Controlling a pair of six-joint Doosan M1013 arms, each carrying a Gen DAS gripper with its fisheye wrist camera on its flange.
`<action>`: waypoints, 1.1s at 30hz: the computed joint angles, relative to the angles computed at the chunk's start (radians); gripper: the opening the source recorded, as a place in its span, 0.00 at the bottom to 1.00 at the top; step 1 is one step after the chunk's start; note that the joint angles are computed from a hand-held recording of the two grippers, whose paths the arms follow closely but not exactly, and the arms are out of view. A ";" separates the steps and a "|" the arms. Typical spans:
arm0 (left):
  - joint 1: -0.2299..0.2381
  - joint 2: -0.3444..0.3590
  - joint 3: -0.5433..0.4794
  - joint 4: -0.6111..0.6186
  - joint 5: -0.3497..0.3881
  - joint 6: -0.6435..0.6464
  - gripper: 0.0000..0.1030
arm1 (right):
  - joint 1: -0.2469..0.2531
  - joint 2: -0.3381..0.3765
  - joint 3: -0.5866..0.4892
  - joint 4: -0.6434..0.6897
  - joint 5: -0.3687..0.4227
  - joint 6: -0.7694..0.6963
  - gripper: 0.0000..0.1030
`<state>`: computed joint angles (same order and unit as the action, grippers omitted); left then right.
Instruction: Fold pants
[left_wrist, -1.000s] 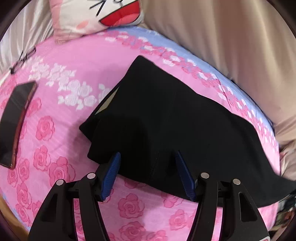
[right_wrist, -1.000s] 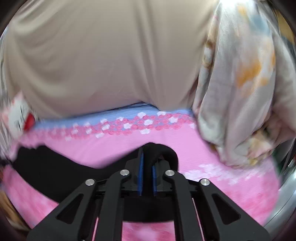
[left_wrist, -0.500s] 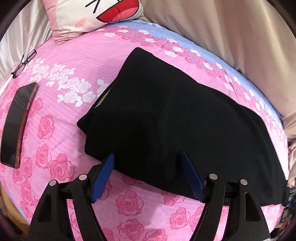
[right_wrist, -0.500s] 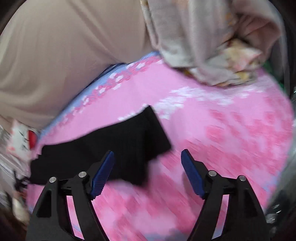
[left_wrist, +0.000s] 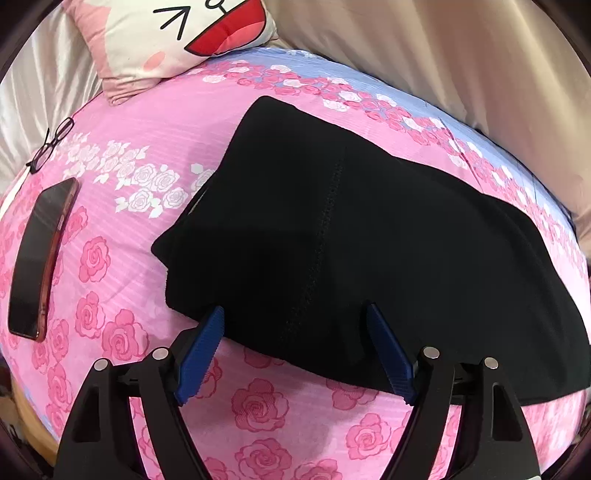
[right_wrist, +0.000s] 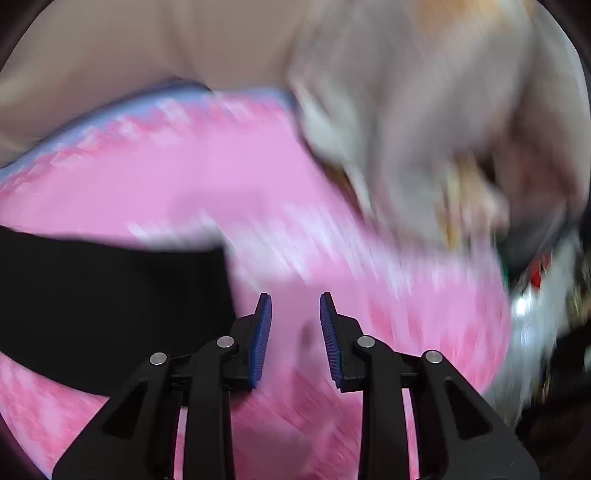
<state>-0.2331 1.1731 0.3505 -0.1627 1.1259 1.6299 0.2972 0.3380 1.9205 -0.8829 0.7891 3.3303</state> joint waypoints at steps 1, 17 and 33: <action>-0.001 -0.001 0.002 0.003 -0.001 0.002 0.74 | 0.013 -0.018 0.030 -0.061 -0.035 0.102 0.27; 0.007 -0.021 0.055 -0.051 -0.067 0.026 0.83 | -0.015 0.068 -0.091 -0.070 -0.166 0.094 0.35; 0.109 -0.040 0.128 -0.418 -0.111 -0.093 0.73 | 0.171 0.163 -0.288 -0.222 0.219 0.097 0.82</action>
<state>-0.1246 1.1327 0.4783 -0.5812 1.0144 1.5368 0.4678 0.5009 1.6324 -1.1045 1.0086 3.4278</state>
